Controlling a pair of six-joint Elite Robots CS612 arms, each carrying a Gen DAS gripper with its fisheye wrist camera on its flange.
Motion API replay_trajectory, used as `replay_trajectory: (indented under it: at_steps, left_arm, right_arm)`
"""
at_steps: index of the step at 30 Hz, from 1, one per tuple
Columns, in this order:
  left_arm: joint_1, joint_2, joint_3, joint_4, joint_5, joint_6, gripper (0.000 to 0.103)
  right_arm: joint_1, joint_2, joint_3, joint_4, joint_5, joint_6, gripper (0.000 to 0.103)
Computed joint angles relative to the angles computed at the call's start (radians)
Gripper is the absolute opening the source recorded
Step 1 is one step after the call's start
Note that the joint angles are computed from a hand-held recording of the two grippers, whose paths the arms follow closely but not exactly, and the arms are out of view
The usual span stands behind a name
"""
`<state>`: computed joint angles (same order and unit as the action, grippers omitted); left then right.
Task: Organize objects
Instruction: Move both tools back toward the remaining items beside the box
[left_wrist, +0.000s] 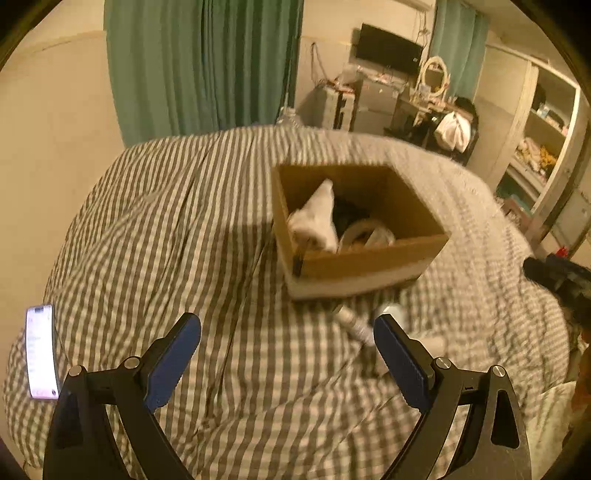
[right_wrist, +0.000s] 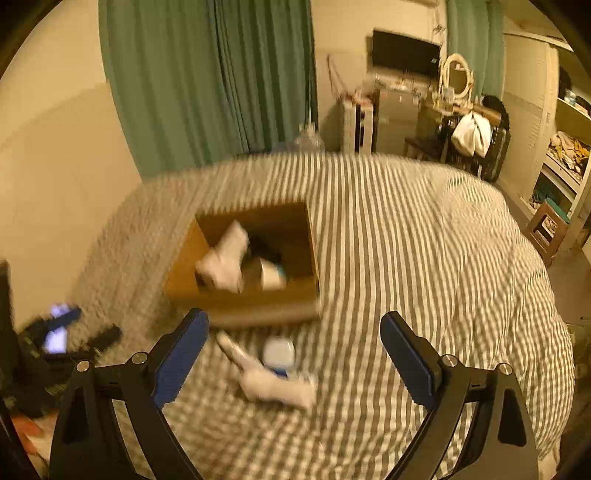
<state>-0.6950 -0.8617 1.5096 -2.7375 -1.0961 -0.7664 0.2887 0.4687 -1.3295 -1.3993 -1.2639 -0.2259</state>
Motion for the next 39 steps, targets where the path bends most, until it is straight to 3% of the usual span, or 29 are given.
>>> replay_trajectory:
  at_steps: [6, 13, 17, 21, 27, 28, 30, 31, 32, 33, 34, 35, 39]
  left_arm:
    - [-0.002, 0.049, 0.0, 0.037, -0.052, -0.017, 0.097]
    - [0.007, 0.111, -0.057, 0.09, -0.079, 0.006, 0.097]
    - [0.02, 0.145, -0.101, 0.132, -0.104, -0.022, 0.097]
    - [0.024, 0.16, -0.114, 0.144, -0.111, -0.035, 0.097]
    - [0.022, 0.159, -0.115, 0.168, -0.113, -0.037, 0.097]
    - [0.02, 0.155, -0.113, 0.173, -0.108, -0.038, 0.097]
    - [0.016, 0.148, -0.107, 0.174, -0.099, -0.034, 0.097]
    - [0.013, 0.142, -0.101, 0.172, -0.09, -0.032, 0.097]
    - [0.011, 0.139, -0.098, 0.171, -0.086, -0.031, 0.097]
    - [0.009, 0.135, -0.095, 0.171, -0.084, -0.031, 0.097]
    - [0.007, 0.132, -0.093, 0.17, -0.084, -0.029, 0.097]
    - [0.004, 0.128, -0.09, 0.169, -0.083, -0.029, 0.097]
    - [-0.008, 0.123, -0.091, 0.152, -0.083, -0.017, 0.097]
  right_arm:
    - [0.026, 0.052, 0.029, 0.07, -0.086, -0.107, 0.094]
    - [0.048, 0.062, 0.106, 0.11, -0.077, -0.204, 0.094]
    - [0.053, 0.06, 0.157, 0.106, -0.074, -0.243, 0.094]
    - [0.043, 0.056, 0.182, 0.153, 0.011, -0.286, 0.094]
    - [0.061, 0.057, 0.178, 0.21, -0.036, -0.404, 0.094]
    - [0.068, 0.062, 0.169, 0.208, -0.066, -0.428, 0.088]
    - [0.078, 0.081, 0.134, 0.202, -0.112, -0.478, 0.067]
    - [0.079, 0.088, 0.118, 0.202, -0.116, -0.493, 0.048]
    - [0.074, 0.093, 0.101, 0.225, -0.086, -0.5, 0.033]
    - [0.072, 0.096, 0.091, 0.23, -0.076, -0.496, 0.03]
    - [0.068, 0.106, 0.068, 0.222, -0.073, -0.485, 0.019]
    - [0.064, 0.111, 0.054, 0.218, -0.065, -0.473, 0.001]
    - [0.028, 0.124, -0.005, 0.212, 0.031, -0.373, 0.0]
